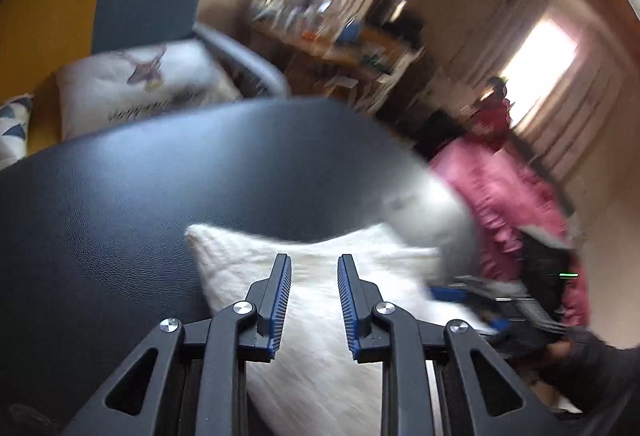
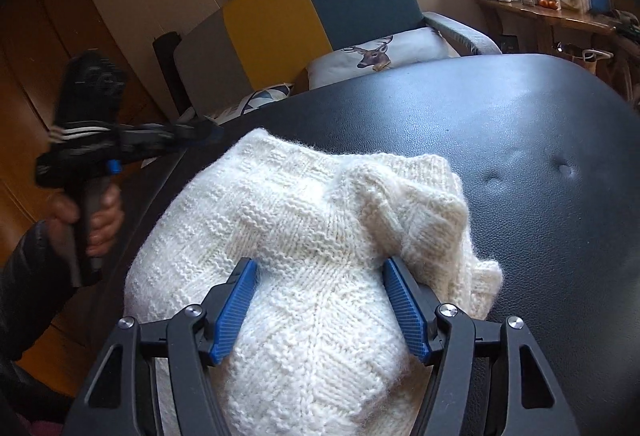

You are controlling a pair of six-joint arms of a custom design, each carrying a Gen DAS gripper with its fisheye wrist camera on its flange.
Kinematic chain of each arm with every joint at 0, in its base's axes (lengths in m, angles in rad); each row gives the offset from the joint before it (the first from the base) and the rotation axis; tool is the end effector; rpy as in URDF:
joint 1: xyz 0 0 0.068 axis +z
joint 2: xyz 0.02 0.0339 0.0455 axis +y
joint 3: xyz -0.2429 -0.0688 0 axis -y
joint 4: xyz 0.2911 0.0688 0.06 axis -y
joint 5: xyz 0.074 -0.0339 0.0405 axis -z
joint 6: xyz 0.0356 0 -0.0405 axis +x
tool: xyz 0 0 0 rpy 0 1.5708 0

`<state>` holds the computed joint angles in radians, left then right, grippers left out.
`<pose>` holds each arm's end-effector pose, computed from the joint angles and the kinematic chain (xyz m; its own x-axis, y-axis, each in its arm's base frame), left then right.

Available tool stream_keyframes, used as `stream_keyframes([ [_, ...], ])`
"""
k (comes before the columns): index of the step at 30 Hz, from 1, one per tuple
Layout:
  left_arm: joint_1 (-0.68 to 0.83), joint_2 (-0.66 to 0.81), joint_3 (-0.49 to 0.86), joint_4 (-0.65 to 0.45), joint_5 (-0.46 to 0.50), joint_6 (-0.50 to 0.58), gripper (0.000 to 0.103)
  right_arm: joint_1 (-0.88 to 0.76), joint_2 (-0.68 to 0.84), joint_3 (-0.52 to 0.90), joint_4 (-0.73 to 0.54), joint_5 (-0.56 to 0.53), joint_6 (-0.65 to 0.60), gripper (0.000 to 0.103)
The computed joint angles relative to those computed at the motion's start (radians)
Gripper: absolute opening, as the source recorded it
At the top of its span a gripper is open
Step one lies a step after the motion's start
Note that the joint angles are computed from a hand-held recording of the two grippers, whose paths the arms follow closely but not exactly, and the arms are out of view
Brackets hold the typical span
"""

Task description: Fold clothes

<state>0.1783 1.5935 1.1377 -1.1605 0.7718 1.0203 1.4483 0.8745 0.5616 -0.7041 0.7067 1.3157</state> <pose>0.3083 0.0303 0.1827 -0.6492 0.5036 -0.5700 0.7551 0.5170 -0.4032 0.0489 0.2084 0.1814 -0.7162 0.2049 -0.6671 -0.0794 0.9258 0.3695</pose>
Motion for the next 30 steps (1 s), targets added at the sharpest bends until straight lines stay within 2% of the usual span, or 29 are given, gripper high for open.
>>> stream_keyframes([
  [3, -0.071, -0.023, -0.134, 0.236, -0.107, -0.125, 0.023, 0.010, -0.004, -0.007, 0.006, 0.010, 0.006, 0.067],
  [4, -0.072, -0.020, -0.144, 0.257, -0.110, -0.154, 0.023, 0.011, -0.007, -0.010, 0.008, 0.010, 0.005, 0.067],
  [10, -0.005, -0.007, -0.115, 0.203, -0.037, -0.170, 0.023, 0.017, -0.023, -0.025, 0.019, 0.014, -0.002, 0.067],
  [14, 0.075, -0.102, -0.126, 0.176, -0.003, -0.179, 0.021, 0.016, -0.029, -0.025, 0.010, 0.010, -0.010, 0.067],
  [19, 0.243, -0.196, -0.135, -0.010, 0.064, 0.016, 0.021, 0.023, -0.017, -0.010, -0.006, 0.017, -0.009, 0.067],
  [22, 0.335, -0.247, -0.166, -0.141, 0.066, 0.184, 0.021, 0.028, -0.004, 0.006, -0.022, 0.020, -0.008, 0.067],
  [25, 0.430, -0.330, -0.216, -0.270, 0.057, 0.371, 0.021, 0.040, 0.033, 0.079, -0.107, 0.015, 0.017, 0.068],
  [27, 0.482, -0.366, -0.237, -0.347, 0.041, 0.494, 0.021, 0.087, 0.038, 0.118, -0.161, 0.058, 0.050, 0.068],
  [30, 0.523, -0.435, -0.285, -0.403, 0.015, 0.592, 0.021, 0.191, 0.053, 0.173, -0.200, 0.116, 0.066, 0.068],
])
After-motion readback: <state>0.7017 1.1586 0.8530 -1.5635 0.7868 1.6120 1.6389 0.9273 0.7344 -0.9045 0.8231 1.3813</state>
